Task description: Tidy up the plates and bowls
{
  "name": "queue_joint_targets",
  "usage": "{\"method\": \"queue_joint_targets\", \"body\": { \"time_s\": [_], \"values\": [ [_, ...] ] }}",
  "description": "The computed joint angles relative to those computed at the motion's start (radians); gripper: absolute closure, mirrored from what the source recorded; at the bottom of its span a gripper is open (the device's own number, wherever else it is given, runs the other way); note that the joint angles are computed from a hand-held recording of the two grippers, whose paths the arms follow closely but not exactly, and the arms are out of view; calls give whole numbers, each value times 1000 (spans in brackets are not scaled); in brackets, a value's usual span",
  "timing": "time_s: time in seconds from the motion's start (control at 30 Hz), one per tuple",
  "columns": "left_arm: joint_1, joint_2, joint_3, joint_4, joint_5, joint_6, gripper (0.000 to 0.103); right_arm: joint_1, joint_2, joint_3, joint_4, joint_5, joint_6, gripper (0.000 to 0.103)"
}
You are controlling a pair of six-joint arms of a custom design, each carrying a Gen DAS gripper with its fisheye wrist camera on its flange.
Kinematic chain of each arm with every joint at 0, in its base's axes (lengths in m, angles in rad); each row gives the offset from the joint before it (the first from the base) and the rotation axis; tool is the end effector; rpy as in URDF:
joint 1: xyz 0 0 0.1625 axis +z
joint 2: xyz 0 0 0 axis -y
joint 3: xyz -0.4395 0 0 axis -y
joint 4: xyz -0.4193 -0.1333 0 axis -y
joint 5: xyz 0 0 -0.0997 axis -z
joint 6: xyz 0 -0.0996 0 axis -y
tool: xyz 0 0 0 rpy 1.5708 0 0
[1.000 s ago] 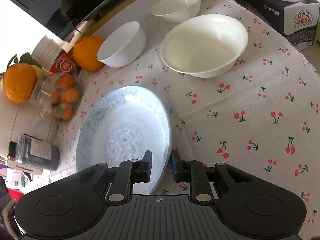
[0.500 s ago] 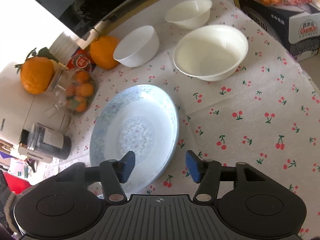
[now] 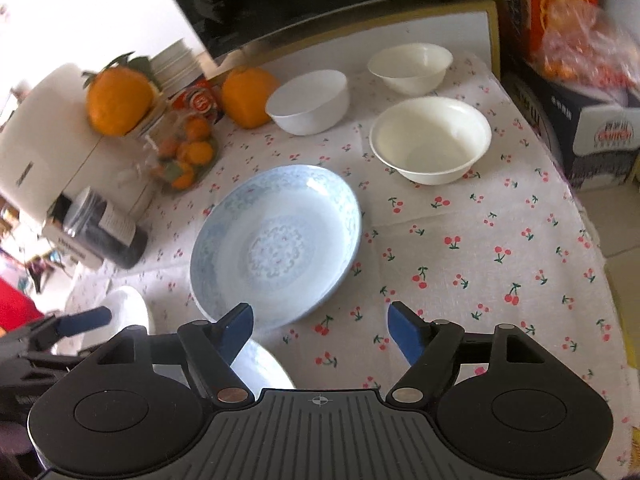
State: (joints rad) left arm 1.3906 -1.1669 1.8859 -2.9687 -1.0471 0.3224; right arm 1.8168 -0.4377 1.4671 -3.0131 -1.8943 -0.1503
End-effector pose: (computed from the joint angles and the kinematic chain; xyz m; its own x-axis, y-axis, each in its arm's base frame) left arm 0.0690 -0.6428 0.2860 -0.8172 0.0968 -0.5681 0.4201 0.7749 -0.4723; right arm 0.2796 -0.6962 -0.0570 -0.9065 -0.2390 0.3480 -0.3629 0.8623 -0.3532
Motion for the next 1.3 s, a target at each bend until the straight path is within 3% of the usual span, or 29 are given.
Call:
{"method": "queue_joint_targets", "body": {
  "time_s": [0.3,0.93,1.13,1.3],
  "values": [
    [-15,-63,59,60,46,-38,1,16,-23,66,-44,-4,-51,23],
    [3,-124,144,203,-44,-82,1,16,-27,130,-72,-4,-114,19],
    [11,-121,145,227,-46,-106,8,10,-16,122,-32,5,-95,19],
    [33,-115,131,253,-81,-161,19,2,-9,115,0,27,-69,19]
  ]
}}
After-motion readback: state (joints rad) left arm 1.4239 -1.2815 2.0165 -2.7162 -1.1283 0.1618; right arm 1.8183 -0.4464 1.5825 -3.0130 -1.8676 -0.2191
